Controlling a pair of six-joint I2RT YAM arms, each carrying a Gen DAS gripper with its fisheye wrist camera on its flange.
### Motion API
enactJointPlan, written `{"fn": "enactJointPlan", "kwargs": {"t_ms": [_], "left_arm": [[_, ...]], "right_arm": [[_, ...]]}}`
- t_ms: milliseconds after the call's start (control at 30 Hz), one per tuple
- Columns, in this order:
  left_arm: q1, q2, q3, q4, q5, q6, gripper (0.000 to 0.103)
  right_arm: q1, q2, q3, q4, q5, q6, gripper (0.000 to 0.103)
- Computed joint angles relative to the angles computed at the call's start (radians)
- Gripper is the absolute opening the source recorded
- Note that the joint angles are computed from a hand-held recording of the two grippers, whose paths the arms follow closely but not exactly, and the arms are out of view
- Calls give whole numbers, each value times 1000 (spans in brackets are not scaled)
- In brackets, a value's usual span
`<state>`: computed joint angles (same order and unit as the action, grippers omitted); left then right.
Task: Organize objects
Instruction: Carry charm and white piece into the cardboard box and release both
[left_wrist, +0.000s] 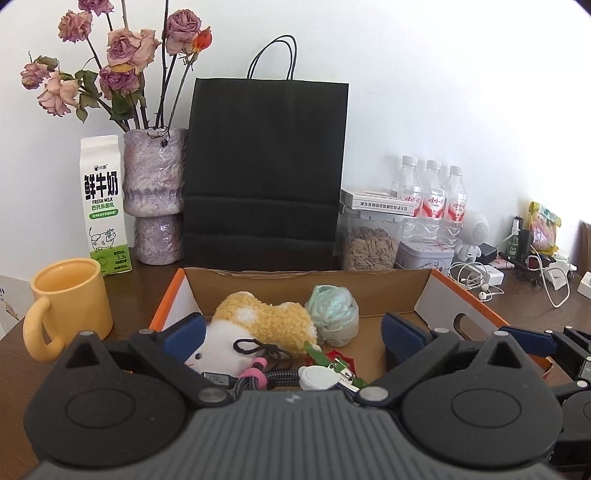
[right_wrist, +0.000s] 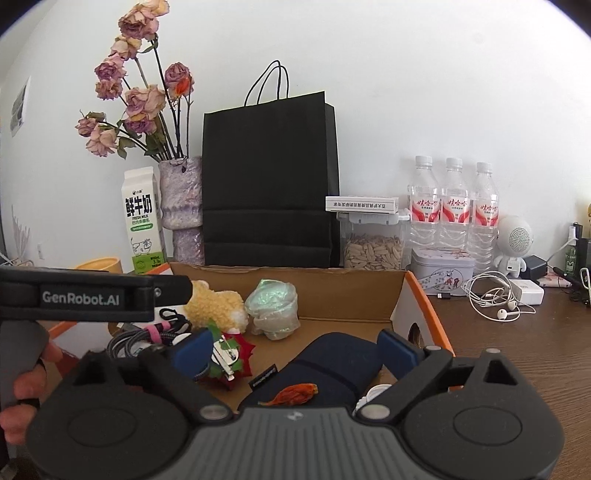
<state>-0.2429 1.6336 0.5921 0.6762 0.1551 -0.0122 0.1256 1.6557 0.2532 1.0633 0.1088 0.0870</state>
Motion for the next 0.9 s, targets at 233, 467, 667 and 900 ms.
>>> {"fn": "enactJointPlan", "kwargs": {"t_ms": [233,467,667,900], "left_arm": [[0,15,-6,28,-11,-12,103],[11,-11,-59,95,-4,-28,103],[26,-78,-167,163,-21,-41,103],[45,-190,-302,196,-19,-32,103]], "right_arm": [[0,-2,0,-5,9,2,98],[1,-30,-22,5,19,0,99],[53,-76,-76,29,84,-28,99],[130,-190,-188,40,194,-13,99]]}}
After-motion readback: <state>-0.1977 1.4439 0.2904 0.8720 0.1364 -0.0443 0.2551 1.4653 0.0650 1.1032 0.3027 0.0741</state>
